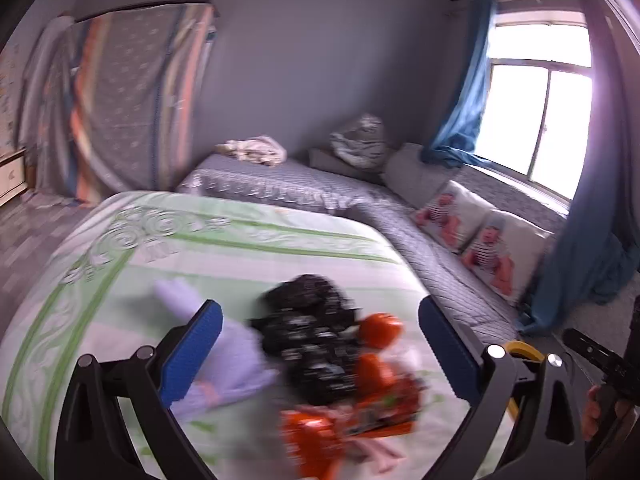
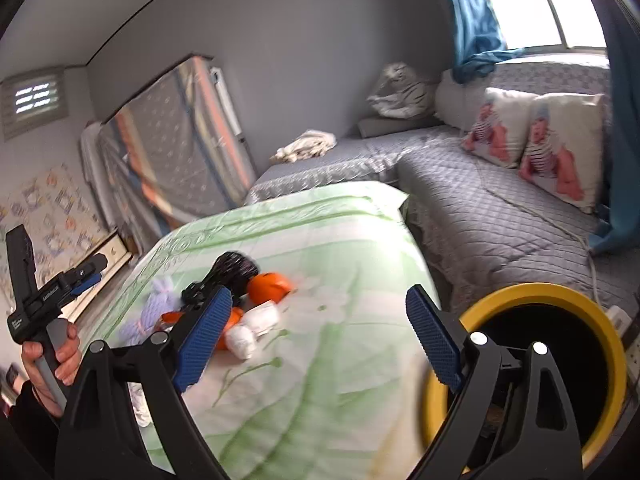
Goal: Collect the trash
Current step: 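Move both tools back over the trash pile on the bed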
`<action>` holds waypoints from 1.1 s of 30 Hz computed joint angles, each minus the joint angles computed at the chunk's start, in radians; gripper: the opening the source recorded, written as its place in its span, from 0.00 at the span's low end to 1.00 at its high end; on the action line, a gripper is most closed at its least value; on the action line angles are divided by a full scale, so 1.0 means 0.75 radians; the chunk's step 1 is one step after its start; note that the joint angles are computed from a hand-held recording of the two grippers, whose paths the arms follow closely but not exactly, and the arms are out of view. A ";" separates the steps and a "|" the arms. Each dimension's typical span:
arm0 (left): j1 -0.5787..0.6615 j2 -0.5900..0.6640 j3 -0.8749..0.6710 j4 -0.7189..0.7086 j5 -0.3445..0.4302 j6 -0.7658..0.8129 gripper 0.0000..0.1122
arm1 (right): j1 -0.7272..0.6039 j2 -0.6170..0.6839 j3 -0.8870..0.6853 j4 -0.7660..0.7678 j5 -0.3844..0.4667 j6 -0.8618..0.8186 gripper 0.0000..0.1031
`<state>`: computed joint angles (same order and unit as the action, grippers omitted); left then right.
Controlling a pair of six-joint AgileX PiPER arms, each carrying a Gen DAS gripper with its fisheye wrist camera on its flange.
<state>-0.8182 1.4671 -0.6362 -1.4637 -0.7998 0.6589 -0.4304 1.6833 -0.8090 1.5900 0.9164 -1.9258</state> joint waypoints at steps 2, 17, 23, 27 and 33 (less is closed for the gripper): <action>0.028 -0.032 0.063 -0.017 -0.015 -0.003 0.84 | 0.086 -0.008 0.015 0.010 -0.055 -0.012 0.82; 0.225 -0.040 0.392 0.245 0.096 -0.322 0.84 | 0.576 0.154 0.032 0.117 -0.465 -0.140 0.82; 0.292 0.026 0.392 0.375 0.154 -0.412 0.84 | 0.646 0.218 -0.001 0.148 -0.518 -0.161 0.82; 0.316 0.081 0.367 0.401 0.186 -0.389 0.84 | 0.688 0.252 -0.028 0.153 -0.558 -0.165 0.81; 0.400 0.135 0.322 0.525 0.296 -0.416 0.84 | 0.734 0.304 -0.079 0.143 -0.606 -0.159 0.79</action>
<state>-0.5183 1.5681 -0.3948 -1.0699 -0.5781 0.3470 0.1198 1.9111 -0.8685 1.6973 0.4622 -2.0452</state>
